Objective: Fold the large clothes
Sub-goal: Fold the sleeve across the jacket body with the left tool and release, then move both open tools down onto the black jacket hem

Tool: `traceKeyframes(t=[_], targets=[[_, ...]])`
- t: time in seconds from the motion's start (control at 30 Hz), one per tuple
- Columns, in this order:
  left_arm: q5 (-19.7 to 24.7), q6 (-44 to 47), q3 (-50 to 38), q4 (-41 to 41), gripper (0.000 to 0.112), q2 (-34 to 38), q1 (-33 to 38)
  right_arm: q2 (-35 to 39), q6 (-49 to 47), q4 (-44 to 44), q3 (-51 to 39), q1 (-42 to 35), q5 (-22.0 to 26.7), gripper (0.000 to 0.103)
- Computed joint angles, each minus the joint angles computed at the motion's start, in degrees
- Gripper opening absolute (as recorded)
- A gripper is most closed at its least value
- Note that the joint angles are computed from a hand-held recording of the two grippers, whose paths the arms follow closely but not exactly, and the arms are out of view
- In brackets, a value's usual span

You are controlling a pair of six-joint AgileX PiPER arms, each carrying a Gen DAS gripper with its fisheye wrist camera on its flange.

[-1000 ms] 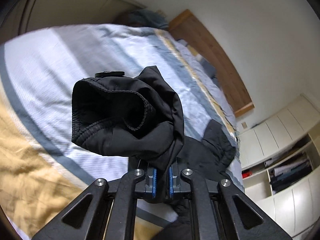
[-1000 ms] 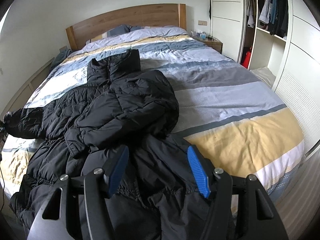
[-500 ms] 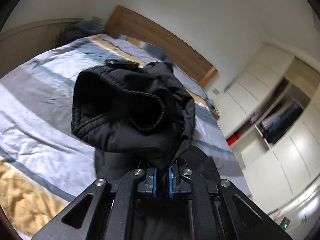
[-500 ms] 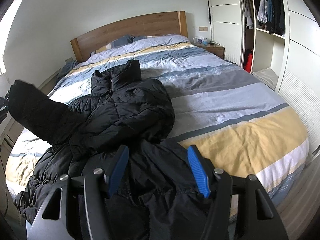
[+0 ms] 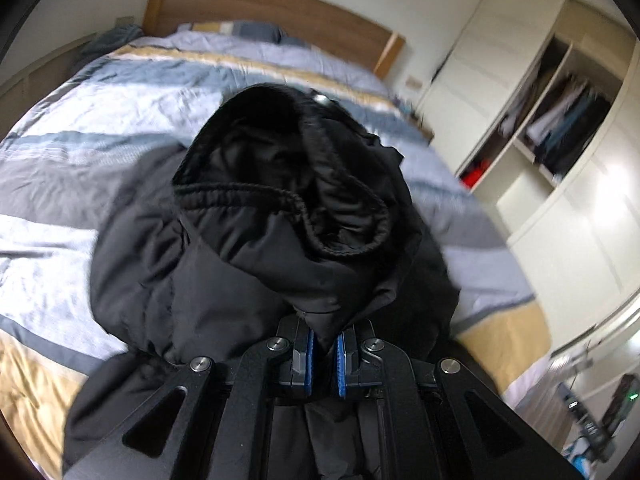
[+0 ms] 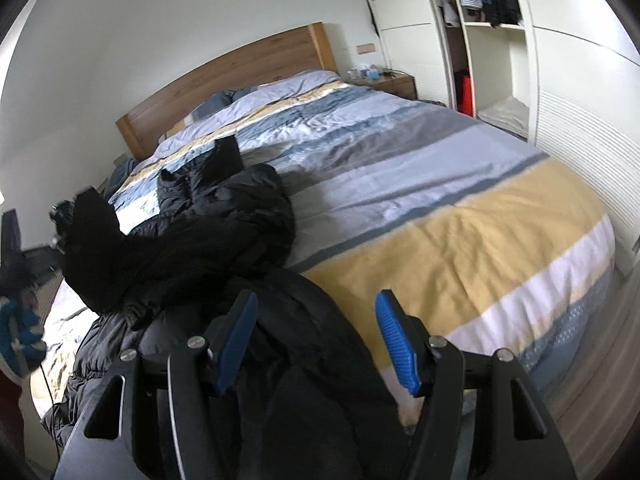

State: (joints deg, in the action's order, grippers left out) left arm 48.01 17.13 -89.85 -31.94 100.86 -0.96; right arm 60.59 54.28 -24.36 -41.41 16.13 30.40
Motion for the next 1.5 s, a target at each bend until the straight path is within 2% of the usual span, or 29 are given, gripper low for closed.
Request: traceKeyframes(t=[0.1,0.2,0.37,0.43,0.5,0.57,0.7,0.8,0.9,1.13,1.4,1.5], targets=[[-2.7,-4.3,1.2,6.5,0.007,1.6,-5.1,-1.6,-3.2,3.5,1.9,-2.5,-1.0,0.06],[-3.8,-7.0,1.9,9.4,0.008,3.5,-7.5,-2.4,-6.7,7.2,2.9,-4.3,-1.7,0.06],[-4.7,-7.7,3.1,11.0,0.011,5.1,-8.6,-1.0,-6.1,6.4,2.5,-2.8,-1.1,0.06],[-4.9,-7.3,4.0,10.2,0.017,4.6,-9.0,0.1,-4.4,5.1,1.9,-1.4,-0.9,0.06],[-4.0,-5.8,3.8,7.9,0.036,4.4,-9.2,1.4,-2.8,3.7,0.9,0.3,-0.5,0.06],[-3.4,-1.2,5.8,3.2,0.051,2.9,-8.3,3.4,-0.7,1.6,-0.8,2.7,0.5,0.06],[1.2,9.4,8.4,-5.9,0.056,-1.3,-5.0,8.3,0.6,-0.6,-6.1,6.7,2.2,0.06],[3.0,14.1,9.5,-8.9,0.065,-4.3,-1.5,13.5,0.1,-1.8,-12.4,9.9,3.9,0.06],[4.3,14.7,7.2,-9.1,0.068,-4.6,3.9,20.6,-2.8,-1.8,-21.6,13.2,6.1,0.06],[4.3,9.1,-4.7,-1.5,0.068,2.1,12.2,41.2,-16.0,2.8,-50.6,18.6,11.4,0.06],[-0.5,5.6,-8.5,3.2,0.068,8.3,13.1,63.4,-29.5,9.9,-82.0,20.4,20.5,0.06],[-2.8,5.8,-7.3,3.8,0.068,10.3,12.0,67.9,-32.1,10.8,-85.9,20.1,22.1,0.06]])
